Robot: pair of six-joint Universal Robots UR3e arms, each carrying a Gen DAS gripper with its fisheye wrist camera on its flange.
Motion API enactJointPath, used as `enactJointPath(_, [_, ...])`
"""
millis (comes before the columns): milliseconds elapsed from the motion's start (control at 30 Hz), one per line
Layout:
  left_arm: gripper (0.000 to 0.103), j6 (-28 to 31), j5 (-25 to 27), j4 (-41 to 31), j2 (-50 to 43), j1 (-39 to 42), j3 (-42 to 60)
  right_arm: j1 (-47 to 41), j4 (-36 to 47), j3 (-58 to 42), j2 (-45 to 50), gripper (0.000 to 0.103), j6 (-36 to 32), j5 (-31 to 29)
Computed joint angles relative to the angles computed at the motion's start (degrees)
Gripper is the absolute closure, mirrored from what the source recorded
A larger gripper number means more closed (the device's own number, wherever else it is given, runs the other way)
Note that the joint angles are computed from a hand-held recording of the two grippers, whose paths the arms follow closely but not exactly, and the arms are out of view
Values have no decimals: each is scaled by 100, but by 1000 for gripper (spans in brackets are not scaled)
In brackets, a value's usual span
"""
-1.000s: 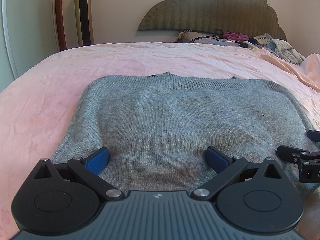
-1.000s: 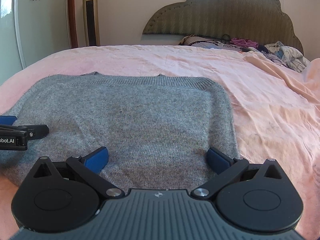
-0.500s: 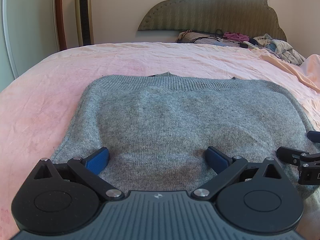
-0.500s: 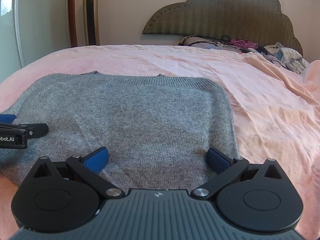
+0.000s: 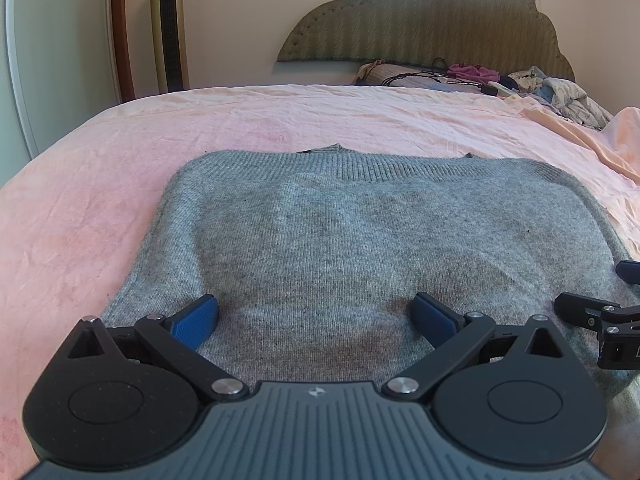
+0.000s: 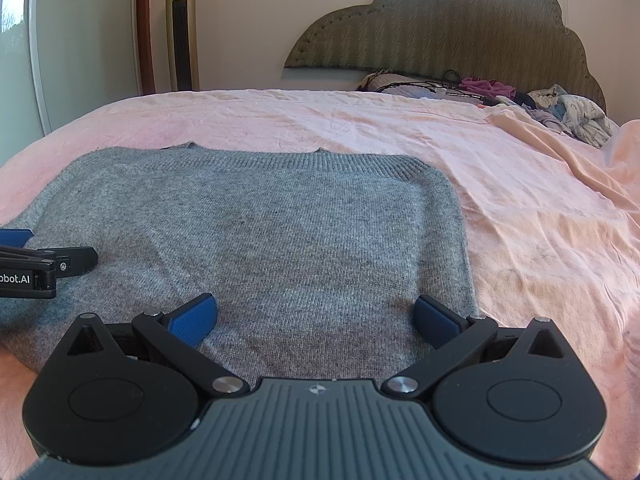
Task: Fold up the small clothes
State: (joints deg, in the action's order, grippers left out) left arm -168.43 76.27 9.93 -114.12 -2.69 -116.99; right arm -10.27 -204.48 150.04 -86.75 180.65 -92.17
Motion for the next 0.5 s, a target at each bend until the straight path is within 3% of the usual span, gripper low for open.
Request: enactJointPath(500, [0,99,113,-124,573,0,-631,-1,-9,1,8,0,0,1])
